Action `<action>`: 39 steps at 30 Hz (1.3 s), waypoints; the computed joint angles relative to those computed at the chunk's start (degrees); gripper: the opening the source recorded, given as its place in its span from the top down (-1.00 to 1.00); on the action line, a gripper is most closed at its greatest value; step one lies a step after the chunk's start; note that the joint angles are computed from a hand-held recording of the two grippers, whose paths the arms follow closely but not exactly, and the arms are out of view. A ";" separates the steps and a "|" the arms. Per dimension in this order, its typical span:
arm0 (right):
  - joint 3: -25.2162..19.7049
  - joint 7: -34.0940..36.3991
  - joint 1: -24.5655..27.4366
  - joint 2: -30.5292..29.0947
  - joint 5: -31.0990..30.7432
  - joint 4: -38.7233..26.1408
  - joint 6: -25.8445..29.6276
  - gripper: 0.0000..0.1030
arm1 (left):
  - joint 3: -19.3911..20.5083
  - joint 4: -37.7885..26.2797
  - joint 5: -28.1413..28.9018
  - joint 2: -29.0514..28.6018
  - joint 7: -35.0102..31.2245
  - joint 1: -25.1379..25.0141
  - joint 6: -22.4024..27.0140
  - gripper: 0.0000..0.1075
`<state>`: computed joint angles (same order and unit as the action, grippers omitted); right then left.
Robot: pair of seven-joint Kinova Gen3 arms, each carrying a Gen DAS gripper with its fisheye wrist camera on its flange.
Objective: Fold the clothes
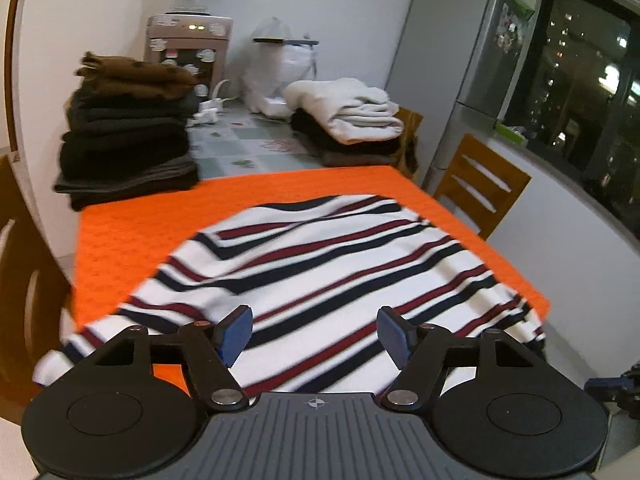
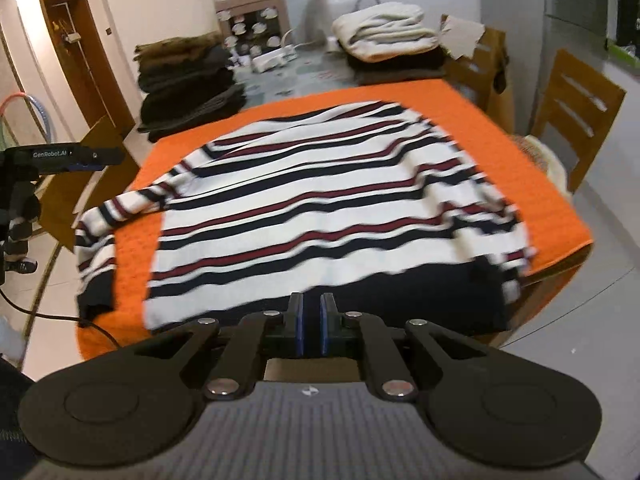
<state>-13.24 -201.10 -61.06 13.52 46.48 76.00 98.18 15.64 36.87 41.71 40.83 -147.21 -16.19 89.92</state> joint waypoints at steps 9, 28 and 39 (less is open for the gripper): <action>-6.15 -2.03 2.97 -12.77 -2.82 13.68 3.67 0.78 | -2.05 23.89 2.15 -11.90 -6.29 5.03 -10.67 -0.40; 19.68 34.07 6.27 -46.28 -11.62 46.07 -26.30 0.56 | -2.98 45.10 -1.13 -23.34 8.17 23.22 -35.93 -0.42; 41.32 59.70 -2.91 -53.71 -14.10 50.62 -39.56 0.56 | -4.27 54.34 -9.89 -32.95 23.81 29.78 -42.42 -0.42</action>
<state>28.08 -141.40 -63.97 -40.19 32.38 126.61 58.62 11.37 91.21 31.82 7.88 -123.40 13.60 47.50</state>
